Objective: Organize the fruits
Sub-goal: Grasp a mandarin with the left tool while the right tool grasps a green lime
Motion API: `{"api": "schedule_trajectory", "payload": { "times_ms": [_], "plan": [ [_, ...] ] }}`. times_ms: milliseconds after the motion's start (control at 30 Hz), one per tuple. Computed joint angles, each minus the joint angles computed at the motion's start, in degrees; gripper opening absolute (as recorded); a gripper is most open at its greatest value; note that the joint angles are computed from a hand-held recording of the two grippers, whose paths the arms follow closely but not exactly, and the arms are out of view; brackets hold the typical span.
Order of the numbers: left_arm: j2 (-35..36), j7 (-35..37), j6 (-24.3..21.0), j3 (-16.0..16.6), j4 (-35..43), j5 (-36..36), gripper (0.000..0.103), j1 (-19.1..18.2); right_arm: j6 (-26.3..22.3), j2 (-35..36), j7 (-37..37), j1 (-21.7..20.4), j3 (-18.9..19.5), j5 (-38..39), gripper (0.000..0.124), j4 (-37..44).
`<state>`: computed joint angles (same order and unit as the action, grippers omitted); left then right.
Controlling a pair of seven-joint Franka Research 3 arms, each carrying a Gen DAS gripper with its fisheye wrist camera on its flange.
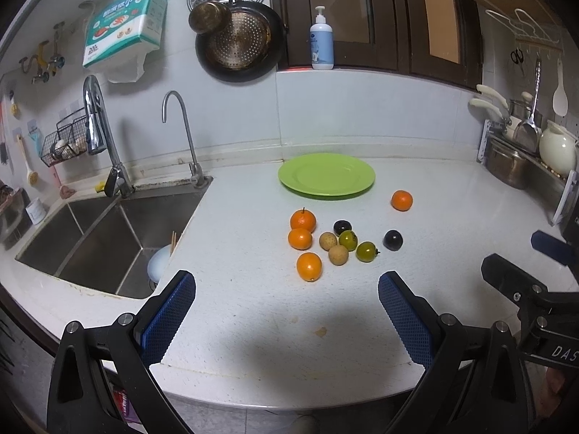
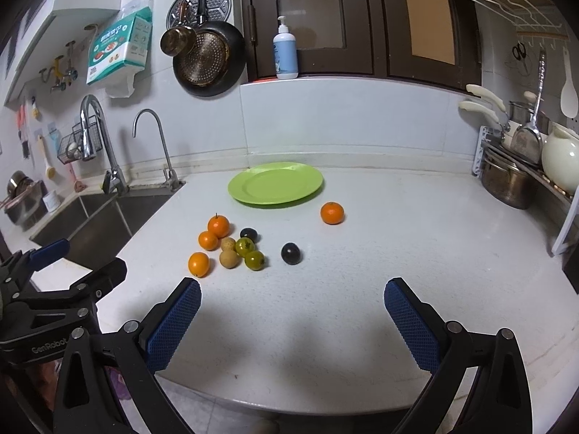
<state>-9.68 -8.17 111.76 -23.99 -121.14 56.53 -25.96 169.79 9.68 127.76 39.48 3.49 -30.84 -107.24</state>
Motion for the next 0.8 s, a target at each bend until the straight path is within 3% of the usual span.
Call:
{"api": "schedule_trajectory", "payload": {
  "times_ms": [200,433,800],
  "plan": [
    [-0.12,0.86,2.74,1.13,-1.42,0.62,0.094,0.86,0.17,2.87,-4.19,0.33,0.14,1.67,0.102,2.88],
    [0.21,3.2,8.31,2.76,-3.04,0.92,0.081,2.93,-1.16,8.78,-14.71,1.0,0.73,9.11,0.095,9.42],
    [3.87,10.21,20.1,6.26,-3.11,-1.22,0.066,7.0,-10.71,20.57,-32.79,0.27,4.15,26.39,0.07,24.34]
  ]
}}
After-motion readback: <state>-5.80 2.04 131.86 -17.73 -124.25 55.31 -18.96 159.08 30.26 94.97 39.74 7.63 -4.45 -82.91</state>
